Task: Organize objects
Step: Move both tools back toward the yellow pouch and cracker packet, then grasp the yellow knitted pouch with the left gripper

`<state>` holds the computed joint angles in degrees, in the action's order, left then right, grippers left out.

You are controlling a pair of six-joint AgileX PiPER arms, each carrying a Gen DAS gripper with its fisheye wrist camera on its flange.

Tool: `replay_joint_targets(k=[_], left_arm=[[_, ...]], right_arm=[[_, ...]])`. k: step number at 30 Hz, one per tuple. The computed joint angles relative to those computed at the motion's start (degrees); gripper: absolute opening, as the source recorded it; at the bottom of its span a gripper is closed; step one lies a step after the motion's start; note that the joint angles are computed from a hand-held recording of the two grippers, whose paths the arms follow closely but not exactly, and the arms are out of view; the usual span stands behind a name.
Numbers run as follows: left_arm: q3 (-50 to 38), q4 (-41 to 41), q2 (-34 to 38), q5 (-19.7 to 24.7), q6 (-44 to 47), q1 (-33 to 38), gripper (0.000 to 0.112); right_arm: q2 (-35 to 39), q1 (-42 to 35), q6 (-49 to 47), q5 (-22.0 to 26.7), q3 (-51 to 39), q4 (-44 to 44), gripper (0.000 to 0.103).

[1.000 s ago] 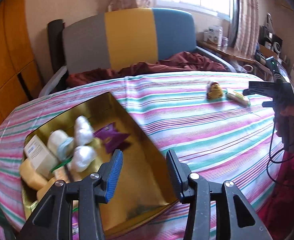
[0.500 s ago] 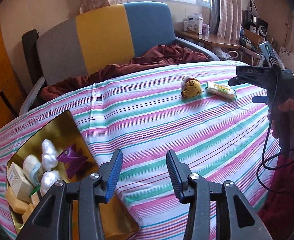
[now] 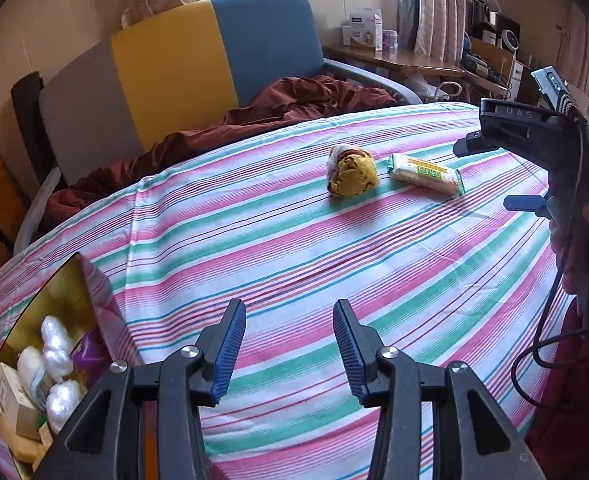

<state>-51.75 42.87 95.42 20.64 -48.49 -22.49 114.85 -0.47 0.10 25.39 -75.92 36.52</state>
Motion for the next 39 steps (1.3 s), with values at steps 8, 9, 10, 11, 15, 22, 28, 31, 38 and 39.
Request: replay_joint_targets(k=[8,9,10,11,15,22,28,31,38,39], left_arm=[[-10.41,-12.68,8.26,-0.73,13.21,1.35,0.048],[-12.31,-15.48,9.49,-0.63,16.02,1.85,0.048],[-14.23,-18.28,10.73,-0.51,18.58,2.31,0.048],[-16.32,-21.51,12.03,-0.29,21.43,2.73,0.049],[-25.93,-33.41,17.98,1.62,32.47,3.95,0.050],[-44.99,-37.16,30.94,7.57,37.68,3.22,0.066],[-65.83,-36.95,44.78,18.26,38.66,3.96,0.066],[-67.29,-49.19,47.01,18.91,45.31,7.19,0.059],[-41.01,-54.65,32.38,6.46,50.77,7.33,0.033],[-36.32,-54.15,29.66,5.26,49.67,7.06,0.033]], right_arm=[[-0.07,-1.81,-6.32,0.25,1.35,9.11,0.103],[0.05,-1.95,-6.83,0.37,1.37,10.00,0.103],[0.10,-2.17,-7.61,0.59,1.47,11.15,0.103],[0.15,-2.45,-8.60,0.83,1.66,12.54,0.103],[-0.17,-3.41,-11.87,0.72,2.84,17.33,0.103],[-0.06,-4.73,-14.09,1.26,3.62,21.33,0.103],[0.43,-4.10,-11.81,0.59,2.82,18.58,0.103],[1.00,-4.02,-10.50,0.89,2.21,17.26,0.103],[2.44,-3.11,-7.52,1.93,0.17,13.19,0.103],[2.39,-2.93,-7.15,1.70,0.14,12.49,0.103]])
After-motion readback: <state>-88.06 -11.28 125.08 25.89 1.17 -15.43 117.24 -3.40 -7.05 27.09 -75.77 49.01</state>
